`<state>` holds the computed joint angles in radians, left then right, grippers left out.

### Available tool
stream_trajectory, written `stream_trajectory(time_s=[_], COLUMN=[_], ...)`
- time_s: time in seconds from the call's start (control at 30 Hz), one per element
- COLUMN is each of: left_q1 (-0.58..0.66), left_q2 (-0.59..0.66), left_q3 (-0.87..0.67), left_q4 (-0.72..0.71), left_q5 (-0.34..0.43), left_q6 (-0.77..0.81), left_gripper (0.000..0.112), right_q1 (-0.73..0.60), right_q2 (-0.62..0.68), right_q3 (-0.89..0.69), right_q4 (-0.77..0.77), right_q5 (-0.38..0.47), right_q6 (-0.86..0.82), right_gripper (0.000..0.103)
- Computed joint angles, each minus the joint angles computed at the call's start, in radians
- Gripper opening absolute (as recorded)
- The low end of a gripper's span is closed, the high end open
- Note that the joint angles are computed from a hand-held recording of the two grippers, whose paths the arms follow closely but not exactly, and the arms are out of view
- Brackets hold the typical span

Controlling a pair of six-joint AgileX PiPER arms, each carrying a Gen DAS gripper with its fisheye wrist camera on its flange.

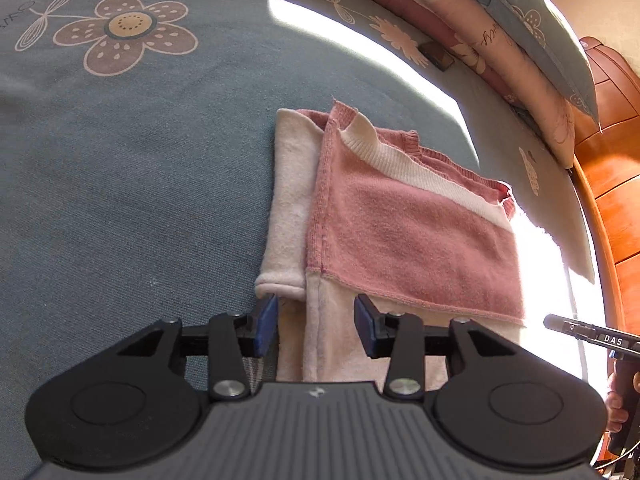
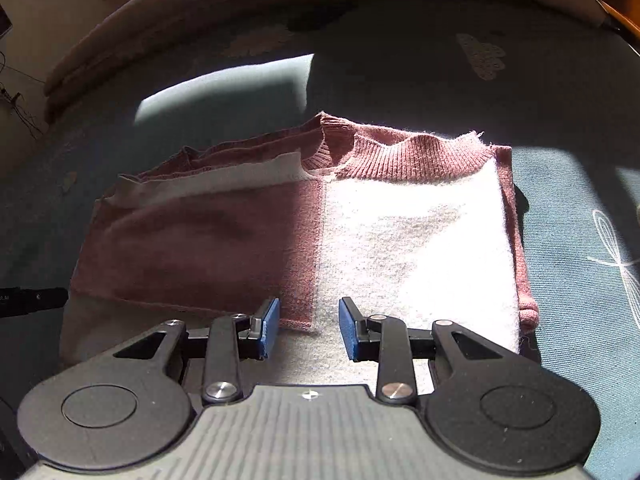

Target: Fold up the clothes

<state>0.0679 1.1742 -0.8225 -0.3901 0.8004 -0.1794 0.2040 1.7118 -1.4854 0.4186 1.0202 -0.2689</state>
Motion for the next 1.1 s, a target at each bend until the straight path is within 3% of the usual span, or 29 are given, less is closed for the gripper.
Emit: stream_trajectory(time_s=[0.17,0.3,0.43,0.57,0.6,0.63,0.67,0.77,0.87,1.1], left_q1=[-0.059,-0.079,-0.05,0.042,0.06,0.079,0.1,0.191,0.21,0.148], left_q2=[-0.093,-0.103,-0.076,-0.087,-0.093,-0.098,-0.091,-0.08,-0.067,-0.025], left_q3=[0.102,0.139,0.159,0.205,0.216,0.225,0.226,0.225,0.176,0.091], left_q4=[-0.004,-0.064,-0.159,-0.303,-0.326,-0.347,-0.356,-0.411,-0.349,-0.223], left_q5=[-0.051,-0.114,-0.116,-0.073,-0.061,-0.048,-0.029,0.042,0.107,0.139], left_q6=[0.012,0.113,0.249,0.34,0.345,0.348,0.338,0.387,0.417,0.338], left_gripper=[0.041,0.04,0.039,0.038,0.033,0.025,0.004,0.004,0.005,0.009], right_q1=[0.06,0.093,0.119,0.146,0.153,0.159,0.165,0.18,0.185,0.165], right_q2=[-0.046,-0.068,-0.082,-0.085,-0.086,-0.087,-0.089,-0.096,-0.109,-0.116], right_q3=[0.058,0.086,0.099,0.092,0.092,0.093,0.094,0.104,0.111,0.121], right_q4=[0.036,0.04,0.05,0.058,0.06,0.06,0.061,0.069,0.072,0.055], right_q5=[0.01,0.019,0.028,0.038,0.038,0.038,0.038,0.038,0.049,0.077], right_q6=[0.014,0.012,0.007,0.001,0.002,0.004,0.005,0.006,-0.007,-0.02], right_gripper=[0.037,0.037,0.037,0.037,0.037,0.037,0.038,0.038,0.038,0.039])
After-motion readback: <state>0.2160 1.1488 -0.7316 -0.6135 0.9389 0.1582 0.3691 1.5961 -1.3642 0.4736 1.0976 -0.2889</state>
